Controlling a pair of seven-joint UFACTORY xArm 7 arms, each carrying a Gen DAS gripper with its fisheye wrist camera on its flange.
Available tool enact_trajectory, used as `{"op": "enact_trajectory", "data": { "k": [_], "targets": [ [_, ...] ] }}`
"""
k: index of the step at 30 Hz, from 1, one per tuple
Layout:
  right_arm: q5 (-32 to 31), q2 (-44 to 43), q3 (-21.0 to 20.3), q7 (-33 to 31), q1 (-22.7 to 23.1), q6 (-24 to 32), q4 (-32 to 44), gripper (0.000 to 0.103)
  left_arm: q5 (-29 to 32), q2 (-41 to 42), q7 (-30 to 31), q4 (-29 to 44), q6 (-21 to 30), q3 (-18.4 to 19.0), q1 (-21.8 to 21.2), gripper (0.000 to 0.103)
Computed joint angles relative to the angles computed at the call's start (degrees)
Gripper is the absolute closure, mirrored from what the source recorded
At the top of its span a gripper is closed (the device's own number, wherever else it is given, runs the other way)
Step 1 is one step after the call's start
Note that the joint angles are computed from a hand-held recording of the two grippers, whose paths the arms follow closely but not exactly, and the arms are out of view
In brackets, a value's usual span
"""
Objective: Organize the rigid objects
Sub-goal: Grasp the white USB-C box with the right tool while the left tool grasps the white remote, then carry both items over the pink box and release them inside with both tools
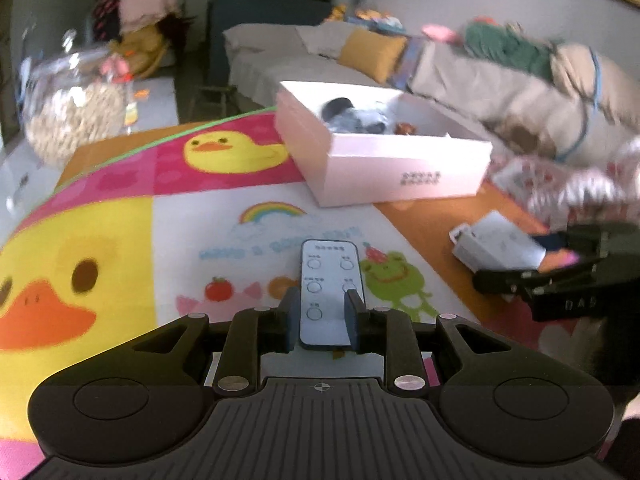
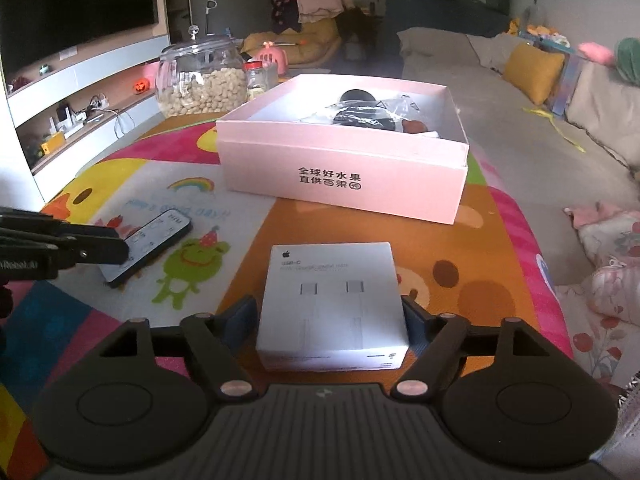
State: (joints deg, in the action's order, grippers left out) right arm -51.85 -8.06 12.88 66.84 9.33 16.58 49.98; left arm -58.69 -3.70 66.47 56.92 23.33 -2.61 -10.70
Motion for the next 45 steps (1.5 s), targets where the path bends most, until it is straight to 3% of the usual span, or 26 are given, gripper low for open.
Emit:
{"op": "enact_trajectory", "data": {
  "k": [10,13,15,17,21,23,25,27,33,35,37,38,40,41,45],
  "targets": [
    [1.5,0.4,-0.1,-1.7,0.1,-0.8,0.4,0.021,6.3,-0.5,-1.0,-1.2,-3.7,-1.6,-2.6,0.073],
    [1.4,0.4,-0.1,-1.5,0.1,-0.9,0.4,0.021,6.8,-0.5,1.0,-1.4,-4.1,-1.7,-3.6,0.056],
    [1.2,0.5,-0.1,-1.2,0.1,-0.9,0.5,0.020,6.5,-0.3,1.2,-0.8,-1.9,-1.3,-3.7,0.037],
    [1.1,0.6,-0.1,-1.1,0.2,-0.9,0.5,0.020,5.9,-0.1,1.4,-0.4,-0.4,-1.3,-3.6,0.029],
    [1.4,0.8,-0.4,-1.6,0.3,-1.1,0.6,0.018,2.5,0.2,0.5,0.4,0.8,-1.0,-3.1,0.032],
    [1.7,1.0,-0.5,-2.1,0.4,-1.3,0.7,0.017,1.5,0.6,0.0,0.1,-4.6,-1.8,-3.3,0.033],
    [2.4,1.1,-0.7,-3.0,0.6,-1.5,0.7,0.015,5.9,1.8,-4.8,0.2,-8.3,-2.4,-3.2,0.033],
    [3.1,1.4,-0.8,-4.0,0.9,-1.3,1.0,0.014,11.7,3.2,-11.3,1.0,-7.6,-2.4,-2.4,0.033],
    [3.1,1.6,-0.8,-4.1,1.0,-1.1,1.2,0.014,9.2,4.6,-9.2,2.4,-6.7,-3.4,-1.2,0.031],
    [3.1,1.6,-0.9,-4.2,1.1,-1.1,1.2,0.014,6.1,4.4,-5.4,2.1,-7.0,-3.7,-0.9,0.031],
    [3.7,1.7,-1.1,-4.7,1.2,-1.3,1.2,0.010,8.0,4.1,-7.1,1.8,-7.5,-3.8,-1.1,0.031],
    [5.3,1.8,-1.5,-6.4,1.5,-1.8,1.1,0.008,8.6,4.2,-7.9,1.7,-7.9,-3.8,-1.2,0.035],
    [10.8,2.3,-2.5,-12.4,2.4,-3.0,0.9,0.000,7.3,4.1,-7.1,1.4,-9.1,-4.1,-1.4,0.056],
    [13.7,2.5,-2.9,-15.7,2.9,-2.9,1.1,0.000,6.2,4.1,-6.4,1.5,-9.2,-4.1,-1.5,0.060],
    [13.8,2.8,-2.0,-16.7,2.7,-1.4,1.7,0.000,4.8,4.0,-6.0,1.6,-9.0,-4.0,-1.6,0.060]
  ]
}}
